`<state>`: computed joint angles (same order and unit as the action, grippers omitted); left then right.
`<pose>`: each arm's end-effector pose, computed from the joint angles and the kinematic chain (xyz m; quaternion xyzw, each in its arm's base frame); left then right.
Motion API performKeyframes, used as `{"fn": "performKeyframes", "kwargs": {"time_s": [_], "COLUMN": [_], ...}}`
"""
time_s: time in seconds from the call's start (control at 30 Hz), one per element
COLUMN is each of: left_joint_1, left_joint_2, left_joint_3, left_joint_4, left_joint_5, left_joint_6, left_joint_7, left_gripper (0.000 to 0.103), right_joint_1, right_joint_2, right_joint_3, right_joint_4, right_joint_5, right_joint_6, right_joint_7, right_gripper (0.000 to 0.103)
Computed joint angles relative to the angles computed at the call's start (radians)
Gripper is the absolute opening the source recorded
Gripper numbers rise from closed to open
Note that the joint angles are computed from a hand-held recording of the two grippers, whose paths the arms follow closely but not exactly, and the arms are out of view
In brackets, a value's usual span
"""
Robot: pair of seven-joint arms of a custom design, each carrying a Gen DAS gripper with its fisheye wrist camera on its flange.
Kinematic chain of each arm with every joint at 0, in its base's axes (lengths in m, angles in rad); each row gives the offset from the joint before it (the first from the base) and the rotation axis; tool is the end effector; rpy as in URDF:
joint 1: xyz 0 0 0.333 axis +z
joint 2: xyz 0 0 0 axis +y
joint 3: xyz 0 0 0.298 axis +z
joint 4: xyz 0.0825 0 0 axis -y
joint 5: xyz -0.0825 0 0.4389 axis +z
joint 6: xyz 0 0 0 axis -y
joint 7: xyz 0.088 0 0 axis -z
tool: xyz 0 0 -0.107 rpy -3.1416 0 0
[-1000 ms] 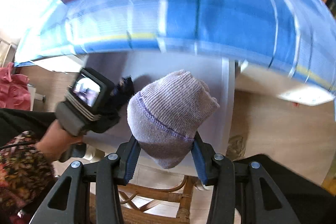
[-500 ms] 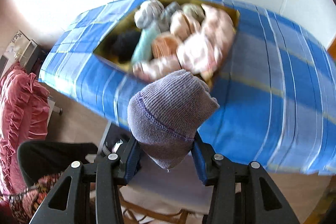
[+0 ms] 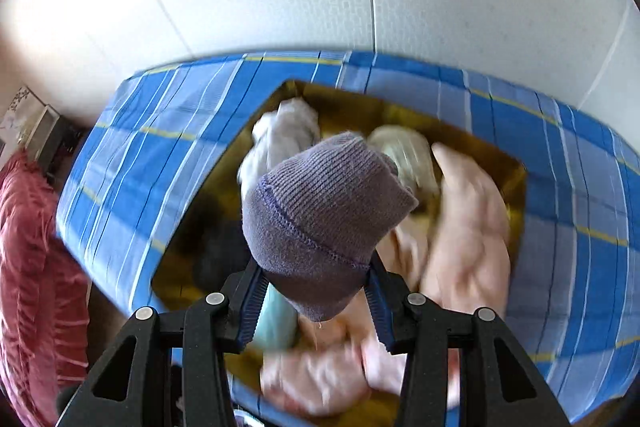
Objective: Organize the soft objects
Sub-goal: 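Carry the lavender knit sock with the right gripper over the gold box, then lower the lavender sock into the gold box and open the right gripper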
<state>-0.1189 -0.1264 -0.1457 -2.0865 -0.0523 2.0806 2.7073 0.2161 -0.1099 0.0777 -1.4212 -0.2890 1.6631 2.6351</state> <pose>0.5607 -0.1562 0.4523 -0.0959 0.9935 -0.0339 0.0511 0.5536 0.1417 0.7645 -0.3687 0.9013 -0.1652 0.1564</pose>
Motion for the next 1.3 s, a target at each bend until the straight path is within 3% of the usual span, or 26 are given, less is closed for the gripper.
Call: {"fn": "performKeyframes", "kwargs": {"time_s": [0.13,0.33,0.5,0.67,0.77,0.83,1.0,1.1,1.2,1.3], "left_joint_1": [0.001,0.002,0.005,0.007,0.01,0.012,0.015,0.017,0.019,0.02], "left_joint_2": [-0.002,-0.015,-0.029,-0.039,-0.037,-0.034,-0.035,-0.033,-0.033,-0.033], "left_joint_3": [0.002,0.003,0.009,0.01,0.014,0.015,0.015,0.016,0.016,0.016], "left_joint_4": [0.003,-0.005,-0.002,0.004,0.011,0.014,-0.002,-0.007,-0.007,-0.005], "left_joint_5": [-0.012,-0.012,-0.014,-0.014,-0.018,-0.019,-0.016,-0.01,-0.007,-0.007], "left_joint_6": [-0.02,-0.026,-0.041,-0.057,-0.061,-0.064,-0.049,-0.041,-0.039,-0.041], "left_joint_7": [-0.003,-0.001,0.01,0.014,0.019,0.02,0.028,0.032,0.032,0.029], "left_gripper": [0.041,0.041,0.041,0.041,0.041,0.041,0.041,0.041,0.041,0.041], "right_joint_1": [-0.015,-0.024,-0.03,-0.027,-0.021,-0.022,-0.006,-0.028,-0.03,-0.026], "right_joint_2": [0.1,0.166,0.147,0.079,0.086,0.12,0.223,0.179,0.083,0.033], "right_joint_3": [-0.023,-0.06,-0.07,-0.052,-0.037,-0.041,-0.062,-0.081,-0.07,-0.044], "right_joint_4": [0.096,0.118,0.072,0.029,0.05,0.086,0.188,0.103,-0.032,-0.082], "right_joint_5": [-0.032,-0.025,-0.004,-0.12,-0.204,-0.184,-0.184,-0.049,-0.062,-0.081], "right_joint_6": [0.002,0.027,0.048,0.06,0.052,0.039,-0.053,0.004,0.12,0.134], "right_joint_7": [-0.014,-0.027,-0.024,0.027,-0.007,-0.052,-0.106,-0.076,-0.029,-0.025], "right_gripper": [0.046,0.048,0.048,0.051,0.051,0.035,0.032,0.032,0.032,0.032]}}
